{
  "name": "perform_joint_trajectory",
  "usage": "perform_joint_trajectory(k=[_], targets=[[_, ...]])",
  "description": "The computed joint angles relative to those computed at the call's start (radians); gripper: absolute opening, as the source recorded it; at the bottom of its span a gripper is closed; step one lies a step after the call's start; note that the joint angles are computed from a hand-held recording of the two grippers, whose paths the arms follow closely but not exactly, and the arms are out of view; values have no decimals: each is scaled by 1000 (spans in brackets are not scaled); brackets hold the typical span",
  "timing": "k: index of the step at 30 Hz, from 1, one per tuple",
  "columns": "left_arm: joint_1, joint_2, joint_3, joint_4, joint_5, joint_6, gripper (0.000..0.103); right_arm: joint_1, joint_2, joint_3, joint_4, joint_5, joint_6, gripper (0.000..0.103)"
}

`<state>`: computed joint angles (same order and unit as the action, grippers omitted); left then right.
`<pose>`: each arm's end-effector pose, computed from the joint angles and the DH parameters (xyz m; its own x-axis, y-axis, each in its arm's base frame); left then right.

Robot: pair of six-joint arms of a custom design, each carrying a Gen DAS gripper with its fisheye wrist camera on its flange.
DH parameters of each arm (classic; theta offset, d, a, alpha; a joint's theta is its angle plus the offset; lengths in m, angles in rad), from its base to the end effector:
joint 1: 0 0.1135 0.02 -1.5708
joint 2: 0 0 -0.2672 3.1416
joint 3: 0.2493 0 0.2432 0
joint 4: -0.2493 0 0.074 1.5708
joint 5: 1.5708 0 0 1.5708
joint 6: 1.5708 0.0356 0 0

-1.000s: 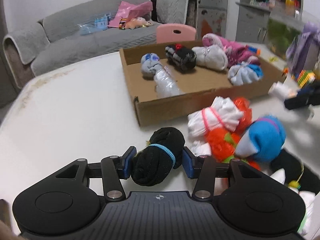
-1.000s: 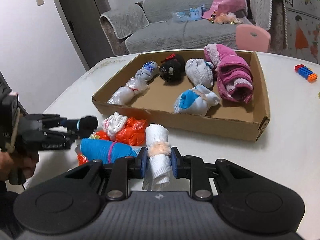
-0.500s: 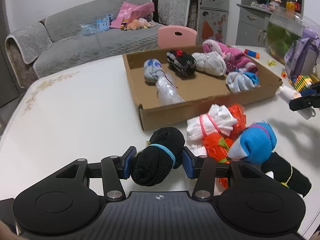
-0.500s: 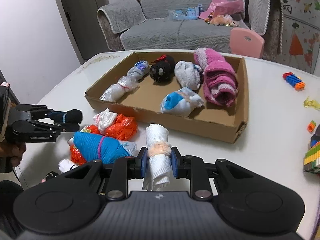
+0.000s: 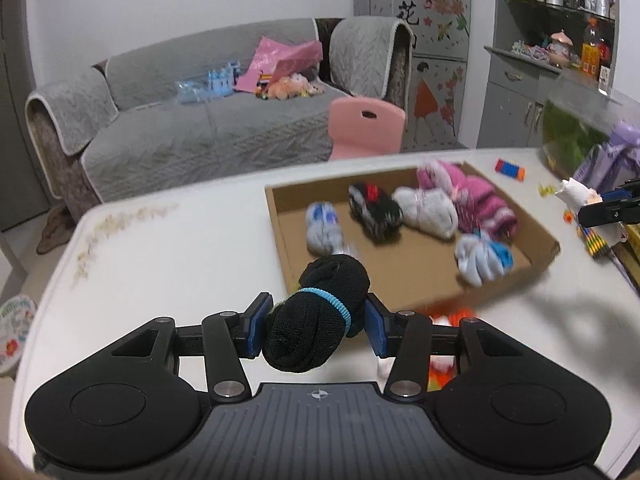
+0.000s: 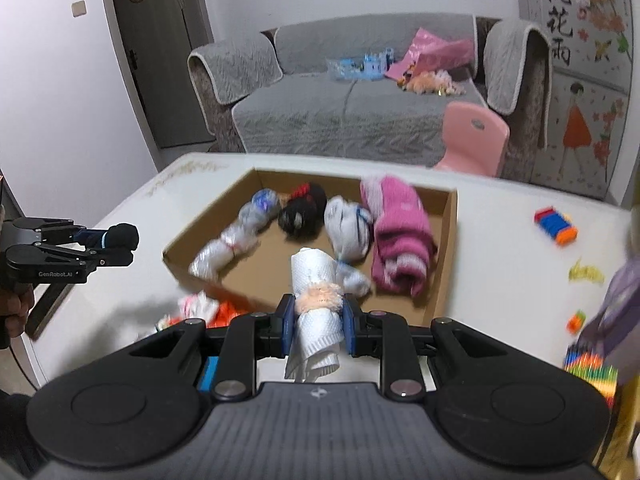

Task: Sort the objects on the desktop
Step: 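Carry both bundles over the cardboard tray and open both tools to drop them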

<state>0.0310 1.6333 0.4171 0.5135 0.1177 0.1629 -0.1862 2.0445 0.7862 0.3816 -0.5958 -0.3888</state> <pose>0.2582 0.0038 0.1093 -0.6279 0.1417 -0.7653 0.1628 0.9855 0.0489 0.3355 -0.0429 0.0659 -0.6233 -0.2019 -0.7555 -0.4710 0.8681 0.1566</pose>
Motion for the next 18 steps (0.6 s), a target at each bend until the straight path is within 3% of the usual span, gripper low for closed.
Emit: perform_joint_trajectory(k=[8, 14, 18], targets=[[-99, 115, 260, -147, -66, -51, 55, 107, 15, 183, -102, 51, 77, 22], [-155, 312, 455, -186, -126, -84, 55, 192, 153, 375, -180, 107, 123, 22], [-166, 432, 541, -191, -113, -121, 55, 225, 247, 474, -218, 146, 132, 22]])
